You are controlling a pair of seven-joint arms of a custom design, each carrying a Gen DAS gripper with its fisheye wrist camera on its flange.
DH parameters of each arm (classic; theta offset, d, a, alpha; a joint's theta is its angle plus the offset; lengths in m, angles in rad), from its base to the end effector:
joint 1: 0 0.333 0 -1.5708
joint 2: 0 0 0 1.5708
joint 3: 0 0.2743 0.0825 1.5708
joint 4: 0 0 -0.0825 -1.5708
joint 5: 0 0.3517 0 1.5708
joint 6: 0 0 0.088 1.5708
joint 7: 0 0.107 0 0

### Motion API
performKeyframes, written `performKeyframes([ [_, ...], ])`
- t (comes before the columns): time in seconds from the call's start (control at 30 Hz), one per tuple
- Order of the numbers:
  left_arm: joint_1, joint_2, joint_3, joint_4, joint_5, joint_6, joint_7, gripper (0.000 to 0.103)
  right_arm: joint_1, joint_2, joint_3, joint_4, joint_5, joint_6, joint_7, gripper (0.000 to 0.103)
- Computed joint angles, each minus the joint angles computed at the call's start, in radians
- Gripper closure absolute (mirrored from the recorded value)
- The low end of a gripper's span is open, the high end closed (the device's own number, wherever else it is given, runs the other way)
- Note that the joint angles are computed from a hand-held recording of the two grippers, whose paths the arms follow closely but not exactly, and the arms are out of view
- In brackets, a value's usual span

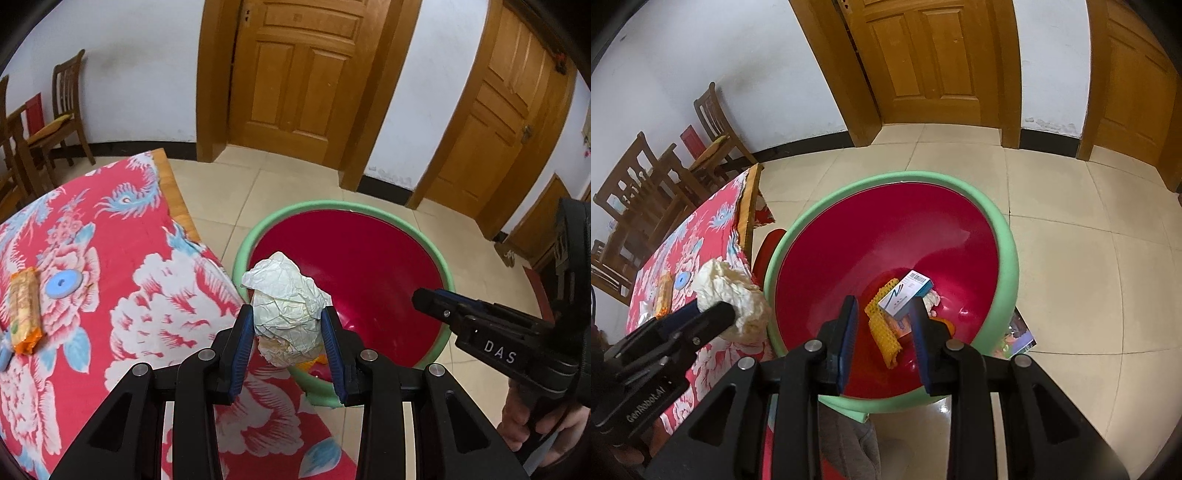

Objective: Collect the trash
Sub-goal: 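Open both grippers to drop the paper and toy into the bin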

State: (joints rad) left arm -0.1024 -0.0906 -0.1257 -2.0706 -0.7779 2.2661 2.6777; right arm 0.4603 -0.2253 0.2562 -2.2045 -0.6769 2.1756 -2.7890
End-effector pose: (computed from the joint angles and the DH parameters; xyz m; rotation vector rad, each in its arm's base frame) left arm 0.5124 -0.1389 0.4778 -0.9481 2.7594 -1.0682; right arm 0.3790 0.3050 0.4724 -0.8995 2.4345 -0.6311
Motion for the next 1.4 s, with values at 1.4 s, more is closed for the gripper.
performKeyframes([
  [1.4,0.068,-0.036,0.057,0.021,-0.039,-0.034,-0.010,0.053,0.056,0.097,0.017,0.168,-0.082,-0.056,-0.005,0.053],
])
